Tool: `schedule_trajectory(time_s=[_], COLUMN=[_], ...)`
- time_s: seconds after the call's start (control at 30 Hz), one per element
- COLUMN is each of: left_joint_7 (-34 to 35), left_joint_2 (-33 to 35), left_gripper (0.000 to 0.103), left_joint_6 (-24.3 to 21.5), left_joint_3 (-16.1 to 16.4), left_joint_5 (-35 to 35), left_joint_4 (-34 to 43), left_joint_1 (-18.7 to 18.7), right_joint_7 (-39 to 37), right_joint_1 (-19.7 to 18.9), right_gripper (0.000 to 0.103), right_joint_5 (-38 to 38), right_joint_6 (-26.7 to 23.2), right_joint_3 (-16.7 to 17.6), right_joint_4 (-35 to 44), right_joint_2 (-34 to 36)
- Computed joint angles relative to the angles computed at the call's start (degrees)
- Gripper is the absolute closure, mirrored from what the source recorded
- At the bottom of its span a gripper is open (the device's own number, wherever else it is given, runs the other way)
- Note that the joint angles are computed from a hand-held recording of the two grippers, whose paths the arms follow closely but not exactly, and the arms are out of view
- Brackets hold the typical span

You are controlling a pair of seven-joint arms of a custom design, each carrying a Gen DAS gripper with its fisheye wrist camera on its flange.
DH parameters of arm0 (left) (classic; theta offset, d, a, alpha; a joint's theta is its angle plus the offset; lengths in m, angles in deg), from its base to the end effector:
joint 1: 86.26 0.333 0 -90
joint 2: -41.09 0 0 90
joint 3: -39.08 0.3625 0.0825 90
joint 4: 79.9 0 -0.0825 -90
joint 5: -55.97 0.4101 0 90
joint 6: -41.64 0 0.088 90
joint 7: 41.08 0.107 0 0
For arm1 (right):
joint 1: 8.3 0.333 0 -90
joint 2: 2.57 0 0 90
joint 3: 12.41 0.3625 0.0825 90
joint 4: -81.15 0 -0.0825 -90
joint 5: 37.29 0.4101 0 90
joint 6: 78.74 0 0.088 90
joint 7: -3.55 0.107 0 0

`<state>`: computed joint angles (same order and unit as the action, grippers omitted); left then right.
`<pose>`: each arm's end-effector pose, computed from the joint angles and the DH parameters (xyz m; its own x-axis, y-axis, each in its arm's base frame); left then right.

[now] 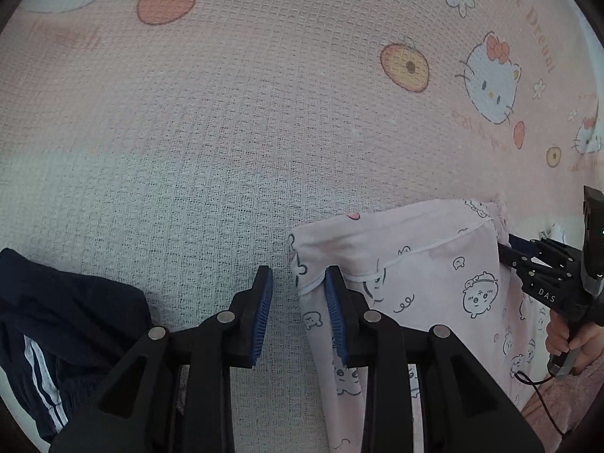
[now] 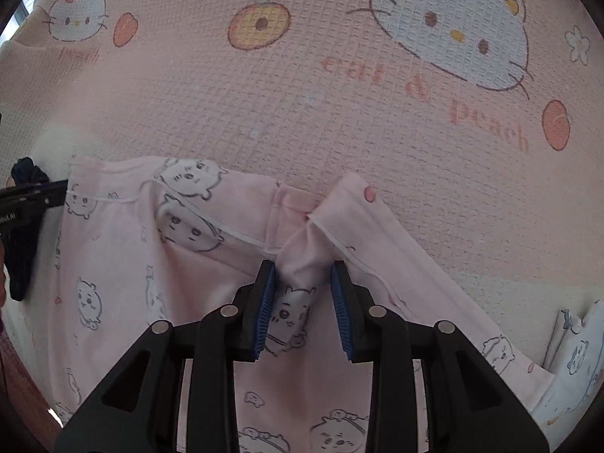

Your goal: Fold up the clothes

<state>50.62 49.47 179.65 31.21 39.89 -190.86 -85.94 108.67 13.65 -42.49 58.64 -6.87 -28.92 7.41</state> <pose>0.6446 -0.0833 0.4785 -0.0182 -0.9676 0.2520 -0.9522 -0.0600 -0.2995 0.5839 0.2994 0.4664 0.2687 -0.9631 -0.0178 -0.9194 -0.2509 -0.3029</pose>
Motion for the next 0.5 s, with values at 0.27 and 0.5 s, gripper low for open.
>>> schedule_trajectory(time_s=[0.27, 0.5], left_joint_7=[-7.2, 0.2], left_joint_2=[-1.7, -0.9], left_gripper=[0.072, 0.072], left_joint_6=[0.7, 4.9], left_joint_3=[1.5, 0.1], left_joint_5=[7.0, -3.5], left_joint_4=[-1.0, -2.7], left_joint_1=[0.1, 1.4], right_joint_7=[2.9, 8.1], right_joint_1=[-1.8, -3.8], right_gripper=[0.073, 0.066], right_joint_5=[-4.0, -4.7], right_joint_6=[-2.3, -2.5], right_joint_3=[-1.4, -1.6], right_joint_4=[-4.2, -5.8], right_joint_2=[-5.0, -6.4])
